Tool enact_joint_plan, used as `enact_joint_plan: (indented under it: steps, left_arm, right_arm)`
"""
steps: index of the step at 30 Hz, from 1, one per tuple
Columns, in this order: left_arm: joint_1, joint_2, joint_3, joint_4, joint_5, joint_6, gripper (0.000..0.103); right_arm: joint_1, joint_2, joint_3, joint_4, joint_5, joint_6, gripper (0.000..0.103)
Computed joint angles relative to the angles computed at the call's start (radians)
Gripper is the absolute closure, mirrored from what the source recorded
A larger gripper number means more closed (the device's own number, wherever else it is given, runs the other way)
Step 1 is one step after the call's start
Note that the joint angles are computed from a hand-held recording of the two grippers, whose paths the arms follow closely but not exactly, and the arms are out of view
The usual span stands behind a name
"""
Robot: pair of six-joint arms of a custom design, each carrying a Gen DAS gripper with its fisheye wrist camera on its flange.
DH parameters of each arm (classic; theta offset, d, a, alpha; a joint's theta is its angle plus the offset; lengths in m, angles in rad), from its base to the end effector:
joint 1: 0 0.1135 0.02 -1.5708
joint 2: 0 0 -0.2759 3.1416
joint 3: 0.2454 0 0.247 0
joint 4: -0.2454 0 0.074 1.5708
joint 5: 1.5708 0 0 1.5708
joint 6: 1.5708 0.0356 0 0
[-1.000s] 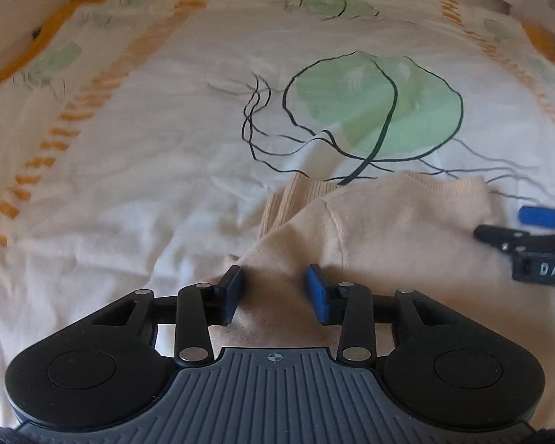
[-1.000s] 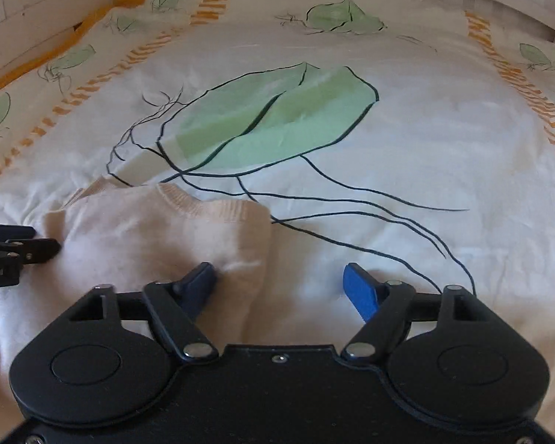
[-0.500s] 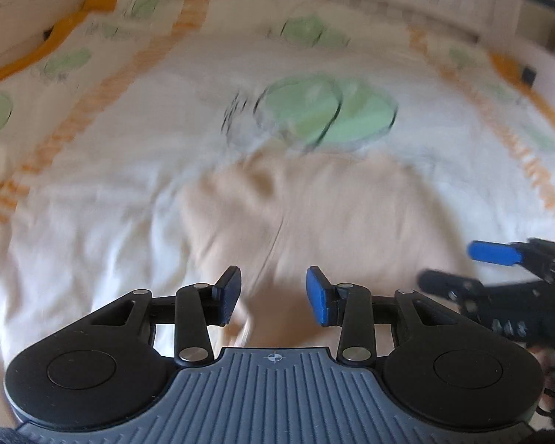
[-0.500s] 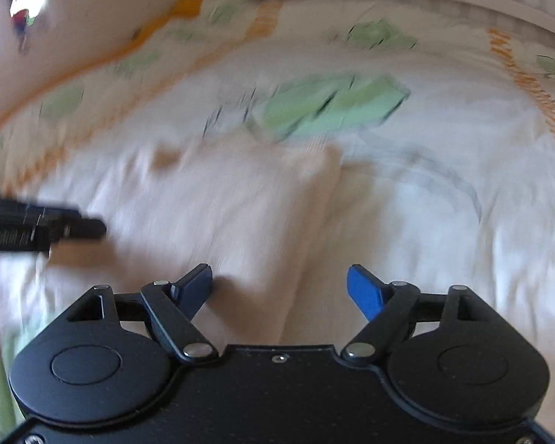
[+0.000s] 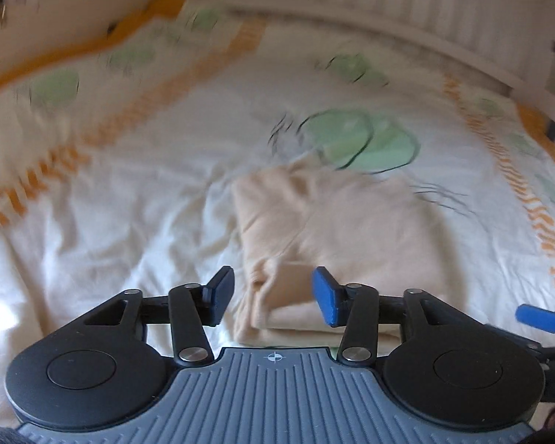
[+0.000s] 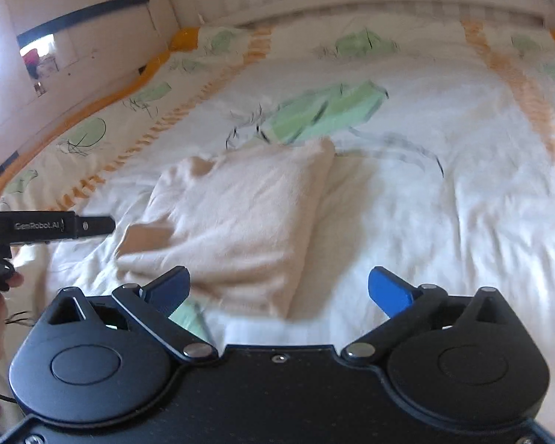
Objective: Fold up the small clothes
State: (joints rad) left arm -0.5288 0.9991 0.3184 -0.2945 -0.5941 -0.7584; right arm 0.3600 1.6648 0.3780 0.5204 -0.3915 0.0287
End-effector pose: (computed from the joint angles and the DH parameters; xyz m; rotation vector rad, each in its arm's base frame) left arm 0.1419 -0.0599 0.1557 -0.4824 2.2805 0.1408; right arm 0.2270 0.1000 0.1008 -0.5822 2.2821 0.6494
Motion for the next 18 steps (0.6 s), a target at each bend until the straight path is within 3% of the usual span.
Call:
enact_joint_plan:
  steps: [3, 8, 14, 18]
  left_arm:
    - [-0.235, 0.05, 0.072, -0.16, -0.183, -0.166, 0.047]
    - [-0.508, 0.235, 0.221, -0.432, -0.34, -0.482, 0.038]
    - [-0.659, 0.321, 0.304, -0.582, -0.339, -0.758, 0.03]
    - [-0.672, 0.329, 0.32, -0.583, -0.265, -0.759, 0.03]
  right_arm:
    - [-0.015, -0.082, -0.034, -0.079, -0.008, -0.012, 0.0]
    - [-0.034, -0.264, -0.105, -0.186, 0.02, -0.016, 0.0]
    - [-0.111, -0.411, -0.152, -0.289, 0.002, 0.025, 0.0]
    - [-0.157, -0.475, -0.192, -0.314, 0.015, 0.011, 0.0]
